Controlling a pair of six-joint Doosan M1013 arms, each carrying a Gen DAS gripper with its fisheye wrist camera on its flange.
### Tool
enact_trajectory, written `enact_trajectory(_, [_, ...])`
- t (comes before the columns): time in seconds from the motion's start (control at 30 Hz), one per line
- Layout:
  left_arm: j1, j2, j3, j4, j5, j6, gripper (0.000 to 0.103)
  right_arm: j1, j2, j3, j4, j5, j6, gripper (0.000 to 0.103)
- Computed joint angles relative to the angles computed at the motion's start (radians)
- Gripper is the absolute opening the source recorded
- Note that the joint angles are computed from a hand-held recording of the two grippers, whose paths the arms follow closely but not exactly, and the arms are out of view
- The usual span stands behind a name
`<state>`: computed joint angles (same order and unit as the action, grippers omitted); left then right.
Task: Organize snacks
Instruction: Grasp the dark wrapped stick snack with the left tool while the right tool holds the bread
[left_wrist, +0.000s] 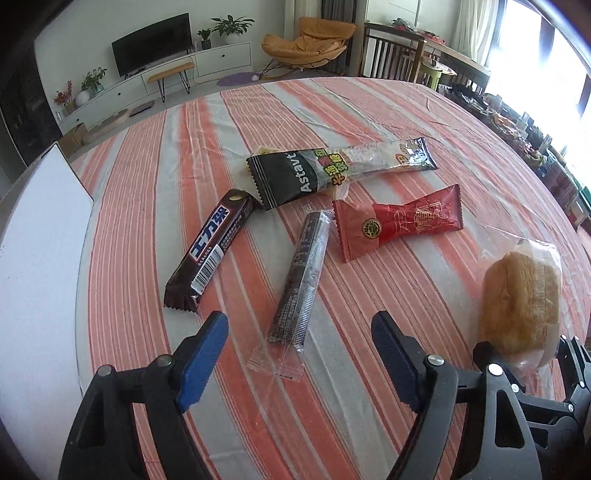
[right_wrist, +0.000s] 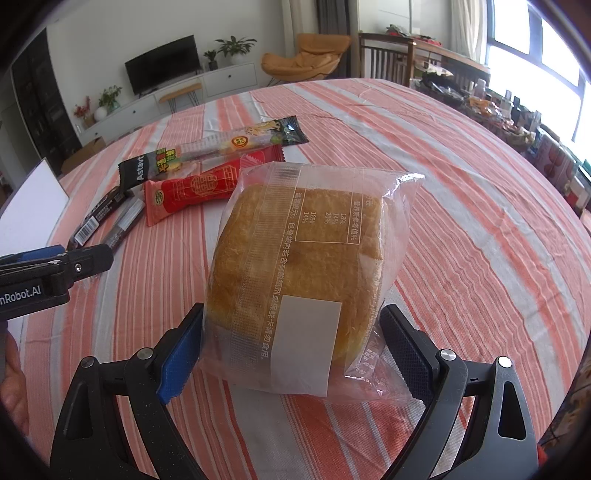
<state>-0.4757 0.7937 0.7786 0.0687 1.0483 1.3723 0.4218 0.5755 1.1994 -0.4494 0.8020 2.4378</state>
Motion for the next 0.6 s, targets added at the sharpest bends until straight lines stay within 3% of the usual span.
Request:
enact_trajectory(0.03, [-0.004,0.008,-0.009,0.003,0.005,0.017,0.067,0.000,0.000,0.000,0.000,0.000,0.000,0.094])
enact_trajectory(0.1, [-0.010,0.017,-0.015,0.023,0.015,0.038,0.041,0.000,0.000,0.000,0.000,0.000,0.000,0.095])
enact_trajectory(0.17, [-0.011,0.000,0.016,0.020,-0.021,0.040,0.022,0.000,0.000,0.000,0.000,0.000,0.000,0.095])
enact_trajectory(0.53, [0.001,-0.176,0.306,-0.058,-0.111,-0.003,0.022,0.000,0.000,0.000,0.000,0.000,0.000,0.095])
enact_trajectory(0.57, [0.000,-0.184,0.320,-0.053,-0.117,-0.005,0.026,0.000,0.000,0.000,0.000,0.000,0.000,0.095])
enact_trajectory(0.6, [0.000,-0.188,0.327,-0.050,-0.120,-0.001,0.036,0.000,0.000,0.000,0.001,-0.001,0.000,0.095])
